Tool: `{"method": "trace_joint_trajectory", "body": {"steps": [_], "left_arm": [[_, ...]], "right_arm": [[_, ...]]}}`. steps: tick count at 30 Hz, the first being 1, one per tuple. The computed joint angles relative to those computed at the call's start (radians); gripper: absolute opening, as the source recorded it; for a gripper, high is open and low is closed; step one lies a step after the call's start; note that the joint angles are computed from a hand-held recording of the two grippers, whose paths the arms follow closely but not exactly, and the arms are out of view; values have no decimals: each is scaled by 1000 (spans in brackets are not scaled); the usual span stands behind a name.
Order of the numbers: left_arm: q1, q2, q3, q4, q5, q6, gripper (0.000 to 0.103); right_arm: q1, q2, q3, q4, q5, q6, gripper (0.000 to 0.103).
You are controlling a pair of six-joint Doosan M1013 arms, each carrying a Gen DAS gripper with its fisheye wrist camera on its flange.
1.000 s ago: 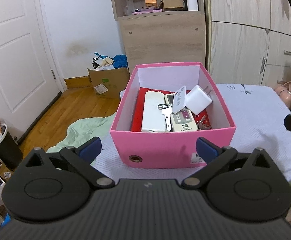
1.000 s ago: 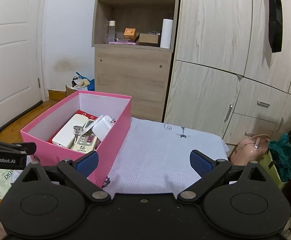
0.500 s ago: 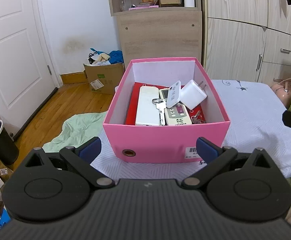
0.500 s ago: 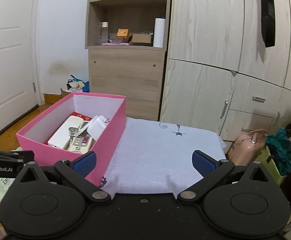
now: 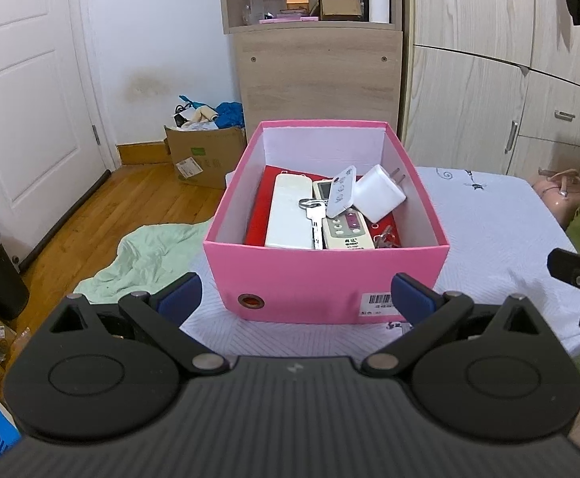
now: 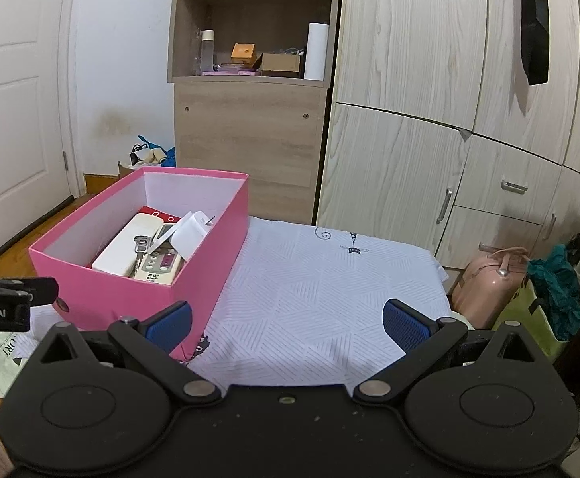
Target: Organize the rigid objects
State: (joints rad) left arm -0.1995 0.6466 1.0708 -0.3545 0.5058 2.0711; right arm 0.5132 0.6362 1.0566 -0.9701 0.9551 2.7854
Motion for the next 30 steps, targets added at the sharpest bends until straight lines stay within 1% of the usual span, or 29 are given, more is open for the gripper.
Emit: {"method": "trace_joint_trajectory", "body": {"steps": [8, 12, 17, 21, 23, 27, 30], "left_arm": [[-1, -2, 3, 9, 3, 5, 103], [-1, -4, 7, 6, -1, 9, 103], [-4, -10, 26, 2, -33, 23, 103], [-7, -25, 66, -32, -108, 70, 103], [-8, -30, 78, -40, -131, 84, 103], [-6, -31, 79, -73, -125, 110, 103], [-7, -32, 81, -66, -134, 109, 103]], "right_arm": [[2, -3, 9, -9, 4, 24, 103], [8, -6, 20, -43, 6, 55, 103], [18, -9, 38, -120, 18, 115, 103], [22, -14, 52, -164, 17, 152, 103], [24, -12, 52, -179, 26, 156, 103], [27, -10, 54, -201, 39, 161, 103], [30, -10, 56, -218, 45, 173, 103]]}}
